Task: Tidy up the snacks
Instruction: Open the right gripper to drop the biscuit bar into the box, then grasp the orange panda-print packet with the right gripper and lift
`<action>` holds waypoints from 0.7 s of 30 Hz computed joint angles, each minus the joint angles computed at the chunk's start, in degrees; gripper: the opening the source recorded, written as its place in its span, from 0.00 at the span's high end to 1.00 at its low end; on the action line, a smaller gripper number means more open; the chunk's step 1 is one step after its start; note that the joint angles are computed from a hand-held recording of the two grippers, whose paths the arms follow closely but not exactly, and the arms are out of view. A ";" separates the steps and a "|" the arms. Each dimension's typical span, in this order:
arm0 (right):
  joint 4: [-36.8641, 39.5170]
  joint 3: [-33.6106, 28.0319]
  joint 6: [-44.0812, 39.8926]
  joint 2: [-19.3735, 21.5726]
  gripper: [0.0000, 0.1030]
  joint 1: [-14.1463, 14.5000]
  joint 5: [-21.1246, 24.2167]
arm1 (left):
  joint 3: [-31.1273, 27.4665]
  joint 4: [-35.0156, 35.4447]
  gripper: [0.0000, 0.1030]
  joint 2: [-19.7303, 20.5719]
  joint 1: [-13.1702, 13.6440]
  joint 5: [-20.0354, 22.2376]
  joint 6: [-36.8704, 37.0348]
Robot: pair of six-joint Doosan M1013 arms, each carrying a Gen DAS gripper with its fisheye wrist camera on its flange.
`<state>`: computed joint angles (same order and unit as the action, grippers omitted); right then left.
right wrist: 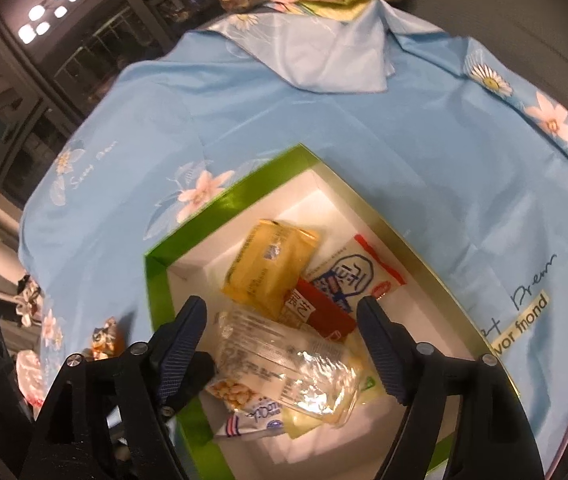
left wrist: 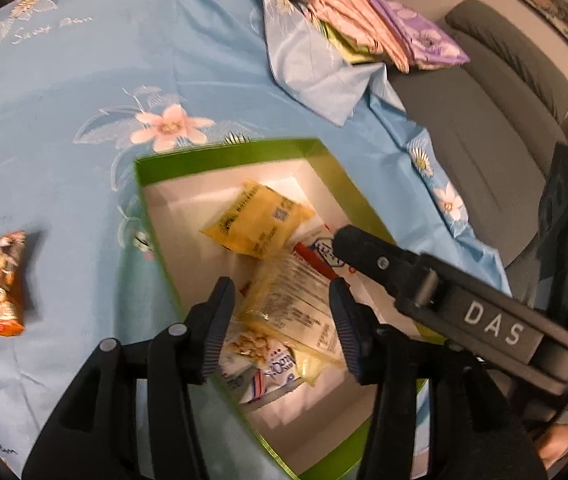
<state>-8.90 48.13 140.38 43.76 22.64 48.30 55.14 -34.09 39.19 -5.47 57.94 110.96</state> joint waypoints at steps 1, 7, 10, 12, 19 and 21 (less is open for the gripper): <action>-0.91 -0.06 0.15 -0.08 0.21 0.25 -0.24 | 0.10 0.21 0.47 -0.21 0.18 -0.36 -0.06; -5.59 -0.42 -1.27 -0.49 0.18 2.13 -3.66 | 2.39 1.78 0.33 -2.31 2.80 -5.91 -0.57; -7.26 -1.98 -2.68 0.13 0.17 3.15 -3.72 | 3.06 2.82 0.28 -2.92 4.52 -7.95 -1.83; -7.36 -3.33 -4.40 0.82 0.17 3.74 -3.72 | 3.54 4.22 0.25 -3.31 5.88 -9.39 -3.71; -6.64 -11.99 -11.22 5.29 0.17 5.81 0.83 | 6.06 9.60 0.19 -4.45 9.70 -13.42 -9.76; -5.67 -16.74 -14.08 7.64 0.17 6.45 3.95 | 6.73 9.36 0.18 -4.41 10.82 -13.66 -10.72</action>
<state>-14.57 31.40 126.30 51.40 29.09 52.25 61.86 -24.73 34.78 5.35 44.28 100.25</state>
